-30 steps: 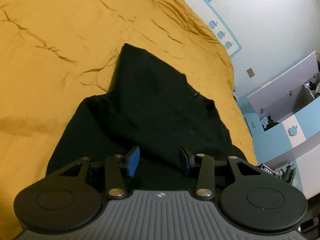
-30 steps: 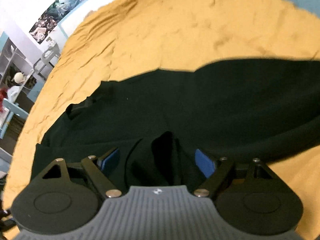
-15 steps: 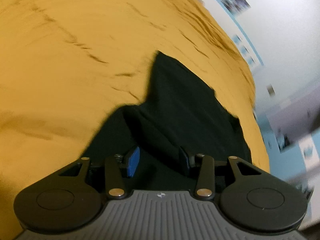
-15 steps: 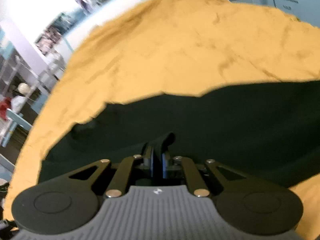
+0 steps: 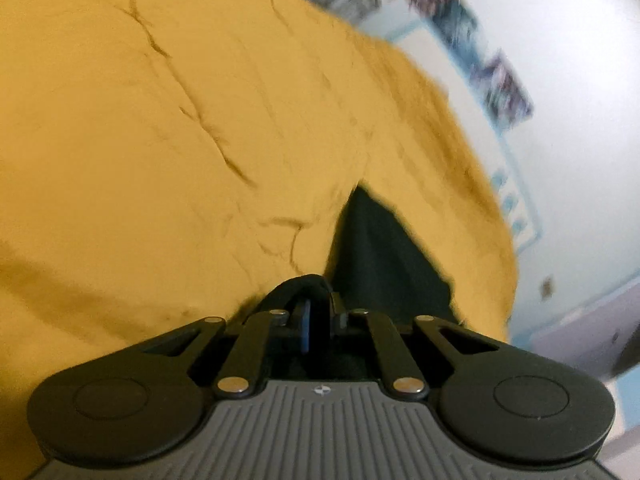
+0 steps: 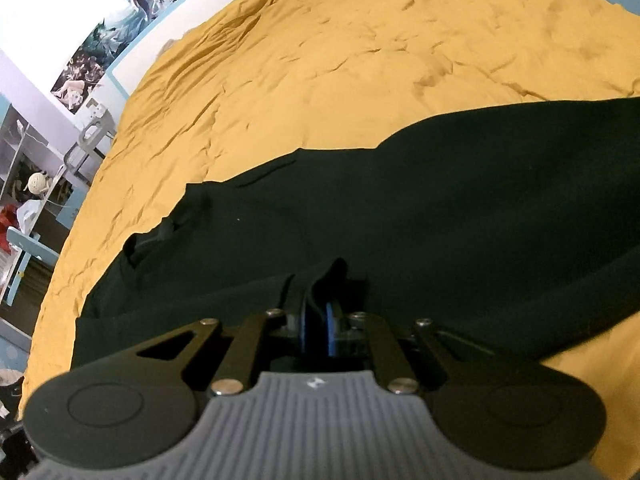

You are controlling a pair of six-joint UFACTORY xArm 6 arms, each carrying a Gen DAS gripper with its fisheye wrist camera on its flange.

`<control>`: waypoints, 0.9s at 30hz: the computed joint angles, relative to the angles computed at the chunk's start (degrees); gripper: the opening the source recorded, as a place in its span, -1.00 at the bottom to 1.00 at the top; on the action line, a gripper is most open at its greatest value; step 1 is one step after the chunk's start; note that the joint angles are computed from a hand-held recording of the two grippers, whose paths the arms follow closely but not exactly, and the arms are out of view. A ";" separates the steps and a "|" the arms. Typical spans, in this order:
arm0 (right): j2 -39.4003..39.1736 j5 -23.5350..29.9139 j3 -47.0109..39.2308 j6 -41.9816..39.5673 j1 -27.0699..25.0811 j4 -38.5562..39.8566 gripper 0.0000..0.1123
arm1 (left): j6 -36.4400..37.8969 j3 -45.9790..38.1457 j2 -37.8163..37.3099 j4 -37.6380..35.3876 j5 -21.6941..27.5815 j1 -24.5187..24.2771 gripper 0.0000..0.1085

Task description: Fold small clothes

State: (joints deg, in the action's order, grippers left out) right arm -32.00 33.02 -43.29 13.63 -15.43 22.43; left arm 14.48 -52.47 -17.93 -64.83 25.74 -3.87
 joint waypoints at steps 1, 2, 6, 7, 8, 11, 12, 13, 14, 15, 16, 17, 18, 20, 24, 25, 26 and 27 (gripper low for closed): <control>-0.65 -0.41 0.30 0.40 0.14 -0.16 -0.92 | 0.46 1.30 -1.69 -0.94 -2.00 -0.65 -0.85; -1.58 -1.27 0.89 1.61 0.37 -1.57 -0.92 | 1.30 2.64 -3.46 -1.37 -4.41 -1.58 -0.85; -1.95 -0.04 1.20 8.53 0.25 -14.60 -0.95 | -8.52 3.16 -2.65 11.07 -3.68 -1.30 -0.84; -1.44 1.91 0.88 8.81 -0.26 -15.06 -0.96 | -11.01 2.28 -1.24 12.85 -1.16 -0.31 -0.81; -1.23 3.04 0.92 8.45 -0.89 -14.02 -1.00 | -11.32 1.75 -0.54 12.23 0.02 0.30 -0.79; -4.33 1.52 3.63 4.97 -2.44 -8.61 -0.93 | -10.92 0.22 -0.43 11.60 3.16 1.84 -0.66; -5.86 1.18 4.32 4.21 -2.52 -8.23 -0.89 | -11.55 -0.20 -1.00 12.84 4.40 2.45 -0.66; -7.11 1.49 4.65 3.41 -2.45 -7.85 -0.85 | -12.22 -0.69 -1.72 14.80 5.72 3.20 -0.66; -8.48 2.03 4.96 1.28 -2.38 -6.29 -0.61 | -11.94 -1.12 -2.33 15.71 7.14 3.95 -0.66; -10.10 2.31 5.47 0.14 -2.04 -5.67 -0.39 | -10.52 -1.41 -2.99 15.14 8.51 4.81 -0.66; -11.64 2.68 5.96 -0.19 -1.65 -5.49 -0.33 | -8.46 -1.48 -3.81 13.86 9.94 5.71 -0.62; -13.03 3.62 6.23 -1.26 -1.43 -4.37 -0.32 | -7.34 -1.51 -5.02 13.77 11.65 6.59 -0.60; -14.28 4.88 6.41 -1.99 -1.32 -2.92 -0.32 | -6.35 -1.61 -5.89 13.79 13.42 7.41 -0.59; -15.53 6.00 6.61 -1.49 -0.56 -0.58 -0.32 | -2.90 -1.71 -7.59 11.89 17.97 8.77 -0.58; -20.30 4.66 9.37 3.08 3.05 -0.10 -0.20 | 1.72 0.12 -11.75 8.92 26.03 10.58 -0.50; -20.58 6.05 9.45 2.10 3.49 1.85 -0.15 | 2.82 0.94 -12.97 8.12 27.95 10.90 -0.49; -20.19 6.72 9.58 2.50 4.06 2.40 -0.15 | 3.02 1.57 -13.99 8.33 29.24 10.96 -0.48; -19.40 6.89 9.68 3.60 4.68 1.27 -0.15 | 2.98 2.16 -15.01 8.72 30.07 10.83 -0.48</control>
